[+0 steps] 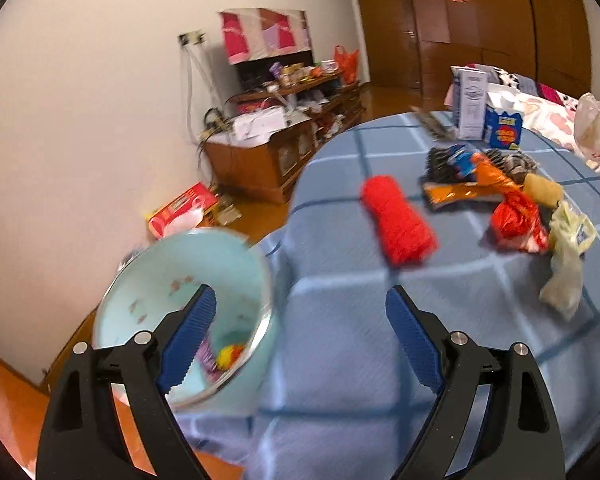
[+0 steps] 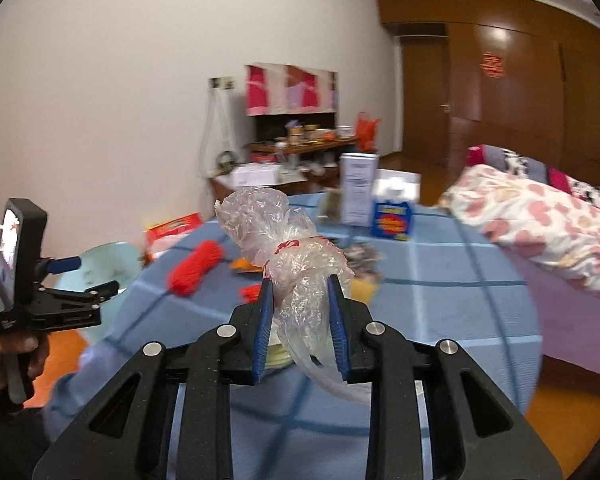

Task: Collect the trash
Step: 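Grasp the clear plastic bag with the right tool while the left tool reaches for the red mesh bag, then carry the red mesh bag over the bucket with the left tool while the right tool carries the clear bag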

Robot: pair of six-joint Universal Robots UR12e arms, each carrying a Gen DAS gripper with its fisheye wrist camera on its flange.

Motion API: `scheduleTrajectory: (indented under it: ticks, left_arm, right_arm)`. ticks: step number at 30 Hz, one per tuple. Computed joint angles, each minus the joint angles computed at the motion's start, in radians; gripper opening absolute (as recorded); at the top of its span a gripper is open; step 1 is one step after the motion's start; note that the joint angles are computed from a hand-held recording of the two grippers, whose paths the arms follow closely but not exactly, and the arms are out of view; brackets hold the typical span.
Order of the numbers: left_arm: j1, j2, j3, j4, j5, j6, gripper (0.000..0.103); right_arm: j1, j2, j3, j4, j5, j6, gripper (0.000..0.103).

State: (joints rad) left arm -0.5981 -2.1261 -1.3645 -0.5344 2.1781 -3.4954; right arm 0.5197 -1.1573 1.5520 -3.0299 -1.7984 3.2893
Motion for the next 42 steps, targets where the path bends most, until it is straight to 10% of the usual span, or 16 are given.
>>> scheduleTrajectory:
  ticks: [7,15,42]
  left_arm:
    - [-0.004,-0.105,0.158,-0.046,-0.024,0.08,0.08]
    - [0.02,-0.141,0.212,-0.141,-0.153,0.096,0.021]
    - [0.063,0.079,-0.109,0.051,0.008,0.026,0.018]
  right_arm:
    - [-0.031,0.016,0.001,0.043,-0.029,0.049,0.027]
    - [-0.027,0.037,-0.025,0.055,-0.013,0.04,0.028]
    - [0.048,0.241,-0.367,0.132,0.125,-0.112,0.028]
